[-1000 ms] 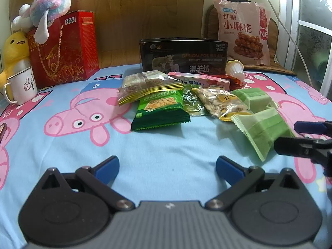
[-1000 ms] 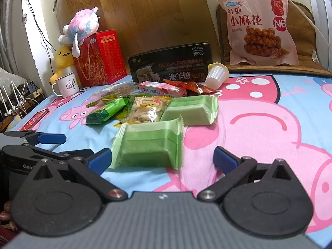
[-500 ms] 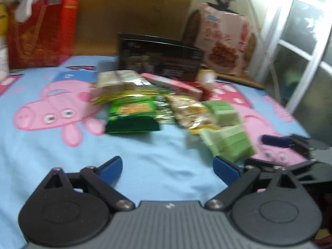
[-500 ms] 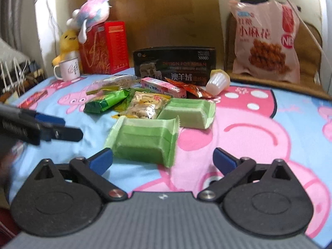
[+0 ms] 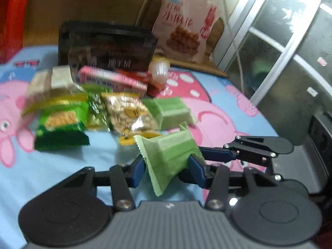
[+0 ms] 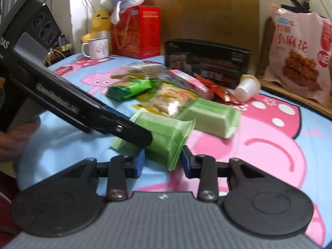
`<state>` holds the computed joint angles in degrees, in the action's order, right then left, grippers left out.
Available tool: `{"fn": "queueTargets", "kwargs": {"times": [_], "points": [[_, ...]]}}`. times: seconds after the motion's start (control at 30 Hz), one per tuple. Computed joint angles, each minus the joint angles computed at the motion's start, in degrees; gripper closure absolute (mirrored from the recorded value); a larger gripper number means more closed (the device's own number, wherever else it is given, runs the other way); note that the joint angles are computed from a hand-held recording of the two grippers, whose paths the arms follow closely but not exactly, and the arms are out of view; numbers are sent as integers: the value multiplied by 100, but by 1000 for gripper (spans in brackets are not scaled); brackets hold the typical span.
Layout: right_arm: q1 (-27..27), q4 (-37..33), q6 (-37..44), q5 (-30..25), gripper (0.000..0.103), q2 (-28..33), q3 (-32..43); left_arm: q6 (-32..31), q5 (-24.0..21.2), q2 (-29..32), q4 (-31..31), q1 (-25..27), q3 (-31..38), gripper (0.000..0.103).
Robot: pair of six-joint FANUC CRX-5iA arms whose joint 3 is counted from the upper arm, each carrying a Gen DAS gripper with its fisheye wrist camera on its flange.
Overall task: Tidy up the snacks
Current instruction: 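Grasp the light green wrapped cake with the left gripper, then lower the green cake into the black tin box and open the left gripper, then grasp the clear wafer pack with the left gripper and lift it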
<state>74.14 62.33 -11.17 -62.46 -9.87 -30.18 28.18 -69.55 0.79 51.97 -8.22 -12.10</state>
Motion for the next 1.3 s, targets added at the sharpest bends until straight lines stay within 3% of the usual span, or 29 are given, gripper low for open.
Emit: {"fn": "queueTargets", "kwargs": {"times": [0.2, 0.43, 0.57, 0.6, 0.63, 0.7, 0.73, 0.8, 0.87, 0.93, 1.03, 1.13, 1.17, 1.23, 1.27, 1.3], "points": [[-454, 900, -726, 622, 67, -217, -204, -126, 128, 163, 551, 77, 361, 58], [-1799, 1796, -414, 1263, 68, 221, 260, 140, 1044, 1196, 759, -419, 1780, 58], [-2573, 1728, -193, 1746, 68, 535, 678, 767, 1365, 2018, 420, -661, 2928, 57], [-2726, 1654, -149, 1869, 68, 597, 761, 923, 1400, 2194, 321, -698, 3172, 55], [-2892, 1548, -74, 2003, 67, 703, 884, 1144, 1410, 2393, 179, -730, 3450, 45], [-3066, 1252, 99, 2070, 65, 888, 1096, 1663, 1213, 2710, -201, -706, 3970, 39], [-3037, 1110, 147, 1875, 63, 978, 1198, 1788, 1185, 2722, -254, -655, 4005, 39], [-2962, 1136, -155, 1722, 60, 928, 1124, 1299, 1245, 2480, 432, -455, 3435, 38], [-3005, 1653, -1074, 2295, 59, 504, 584, 901, 1332, 2167, 1057, -208, 2762, 31], [-2969, 1784, -1626, 2805, 56, 280, 299, 964, 1150, 2004, 1256, 78, 2363, 30], [-2643, 1503, -1435, 3127, 48, 358, 277, 1242, 864, 1892, 1200, 352, 2036, 31], [-2287, 1284, -834, 3039, 21, 722, 540, 1156, 854, 1646, 1207, 509, 1564, 31], [-2171, 1162, -490, 2880, 19, 876, 684, 1144, 815, 1609, 1212, 550, 1476, 31], [-1978, 660, 252, 2541, 21, 1181, 1056, 1302, 637, 1679, 1150, 566, 1507, 31], [-1947, 402, 530, 2500, 27, 1277, 1190, 1345, 560, 1726, 1108, 557, 1541, 32], [-1924, 236, 661, 2440, 41, 1332, 1261, 1337, 558, 1734, 1057, 534, 1523, 37]]}}
